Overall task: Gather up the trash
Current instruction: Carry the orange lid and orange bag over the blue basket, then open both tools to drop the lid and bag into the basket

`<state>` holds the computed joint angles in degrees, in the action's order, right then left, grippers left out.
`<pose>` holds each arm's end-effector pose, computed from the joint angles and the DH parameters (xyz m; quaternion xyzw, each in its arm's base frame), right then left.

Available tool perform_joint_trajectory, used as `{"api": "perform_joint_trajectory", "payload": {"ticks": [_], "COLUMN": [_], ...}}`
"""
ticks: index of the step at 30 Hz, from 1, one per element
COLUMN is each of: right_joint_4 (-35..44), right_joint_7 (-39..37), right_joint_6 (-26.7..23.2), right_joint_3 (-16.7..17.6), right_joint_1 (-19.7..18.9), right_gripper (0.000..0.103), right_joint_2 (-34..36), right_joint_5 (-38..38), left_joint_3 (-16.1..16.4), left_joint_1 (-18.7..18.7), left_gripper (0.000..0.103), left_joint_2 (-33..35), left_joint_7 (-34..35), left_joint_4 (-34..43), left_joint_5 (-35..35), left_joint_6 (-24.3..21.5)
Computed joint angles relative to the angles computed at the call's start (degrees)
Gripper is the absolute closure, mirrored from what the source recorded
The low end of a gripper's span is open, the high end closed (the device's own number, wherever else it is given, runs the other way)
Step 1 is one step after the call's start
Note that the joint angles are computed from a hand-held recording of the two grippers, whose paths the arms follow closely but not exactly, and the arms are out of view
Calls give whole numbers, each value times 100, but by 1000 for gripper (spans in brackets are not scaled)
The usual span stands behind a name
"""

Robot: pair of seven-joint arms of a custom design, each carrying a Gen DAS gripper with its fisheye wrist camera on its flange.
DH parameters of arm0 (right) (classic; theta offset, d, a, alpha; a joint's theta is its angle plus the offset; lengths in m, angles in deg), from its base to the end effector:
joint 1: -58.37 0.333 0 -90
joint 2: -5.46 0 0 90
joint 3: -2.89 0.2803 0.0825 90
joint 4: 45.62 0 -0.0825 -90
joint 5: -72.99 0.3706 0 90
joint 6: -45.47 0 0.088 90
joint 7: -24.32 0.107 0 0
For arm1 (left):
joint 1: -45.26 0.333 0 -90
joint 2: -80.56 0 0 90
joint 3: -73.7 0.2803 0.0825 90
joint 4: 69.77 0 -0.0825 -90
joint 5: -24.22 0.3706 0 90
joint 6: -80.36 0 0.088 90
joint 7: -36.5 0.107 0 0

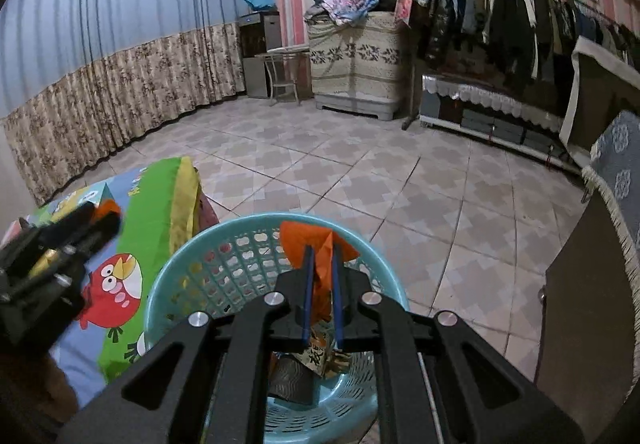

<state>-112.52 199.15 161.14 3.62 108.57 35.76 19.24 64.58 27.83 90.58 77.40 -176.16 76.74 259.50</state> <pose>0.4865 0.5208 0.5185 -0.5265 0.7188 -0.3413 0.2995 0.5257 -0.3323 0.5058 -0.4359 0.7318 -0.4405 0.2836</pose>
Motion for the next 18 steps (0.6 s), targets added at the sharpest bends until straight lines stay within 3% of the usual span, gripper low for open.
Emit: {"api": "perform_joint_trajectory", "payload": {"ticks": [6,7,9,12,18], "right_joint_4": [-375,-376,-325,-218,216], "right_joint_7": [258,253,202,118,-158], "right_joint_6": [208,228,248,246,250], "right_joint_3": [65,78,99,102,49], "right_joint_1": [-140,-161,-190,-186,-123], "right_gripper": [95,95,95,95,95], "right_joint_2": [-217,-218,-177,-97,204], "right_joint_5": [50,57,85,131,270], "left_joint_3": [-577,-475,-374,-150,375], "left_joint_1": [235,146,49,-95,-382], "left_gripper": [63,62,49,37,18], "left_joint_2": [586,600,656,659,439], "left_joint_7": [1273,1245,1260,1064,-1], "left_joint_4": [544,570,664,714,692], "left_joint_5": [-1233,-1230,-1276,-1165,-222], "left_joint_6": [-265,-288,-401,-431,-556]}}
